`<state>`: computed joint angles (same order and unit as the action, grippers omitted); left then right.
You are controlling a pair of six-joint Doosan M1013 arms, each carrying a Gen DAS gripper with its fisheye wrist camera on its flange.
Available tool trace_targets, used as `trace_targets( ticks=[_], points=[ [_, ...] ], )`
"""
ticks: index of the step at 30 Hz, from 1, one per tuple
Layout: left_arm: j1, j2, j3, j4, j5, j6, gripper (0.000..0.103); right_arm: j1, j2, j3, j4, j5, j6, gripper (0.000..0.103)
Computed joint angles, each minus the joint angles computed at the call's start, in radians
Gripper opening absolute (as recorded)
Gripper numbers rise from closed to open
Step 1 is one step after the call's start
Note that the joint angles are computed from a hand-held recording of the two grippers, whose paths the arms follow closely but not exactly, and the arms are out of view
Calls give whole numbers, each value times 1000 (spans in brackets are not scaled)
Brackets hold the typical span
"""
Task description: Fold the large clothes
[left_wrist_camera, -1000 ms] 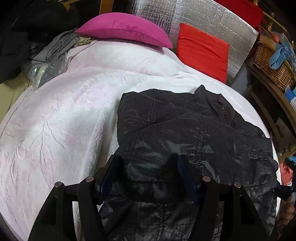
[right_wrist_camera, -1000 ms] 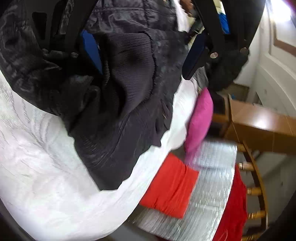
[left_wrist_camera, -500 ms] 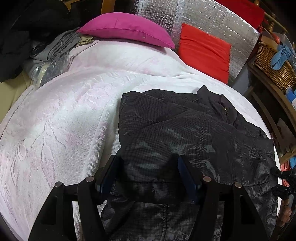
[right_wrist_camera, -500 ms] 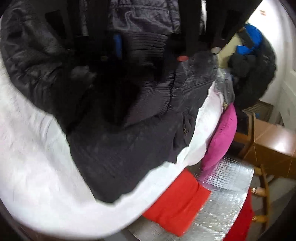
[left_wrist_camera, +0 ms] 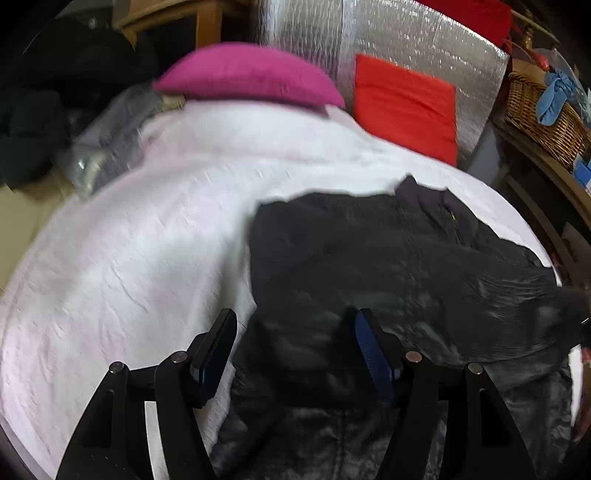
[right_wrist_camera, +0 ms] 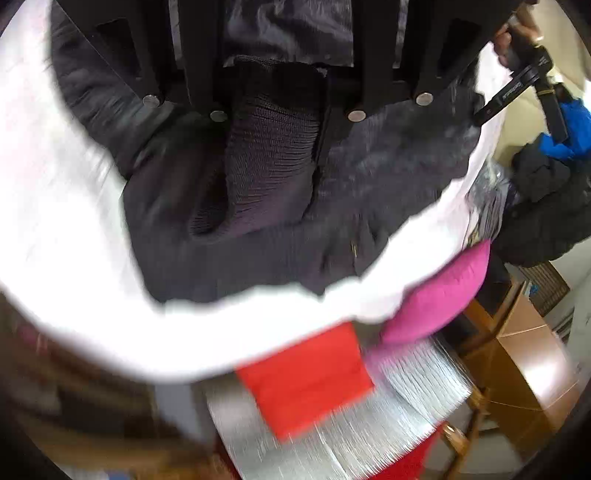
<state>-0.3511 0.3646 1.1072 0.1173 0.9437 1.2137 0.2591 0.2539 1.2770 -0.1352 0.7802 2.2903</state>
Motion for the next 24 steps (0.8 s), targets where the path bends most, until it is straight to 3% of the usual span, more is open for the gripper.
trace_targets(
  ticks=[4,7,11,14,18,19,21,24],
  points=[
    [-11,-14,18,31,-66,0,67,2,-24,10,-214,-49,184,29],
    [-28,8,-6,33,-24,53,68,-38,-9,4,-132,-20,172,29],
    [-56,60,-58,76,96,103,71,-89,51,-24,18,164,144,29],
    [-73,59,-50,148,96,85,73,-112,35,-11,97,139,115,33],
    [-62,56,-53,112,94,69,73,-142,-21,46,158,59,166,41],
    [-58,52,-50,103,86,61,73,-148,-41,69,155,22,188,62],
    [-51,37,-35,90,54,53,73,-137,-76,104,38,-53,288,80],
    [-52,24,-20,99,7,29,73,-102,-103,130,-131,-149,345,80]
  ],
)
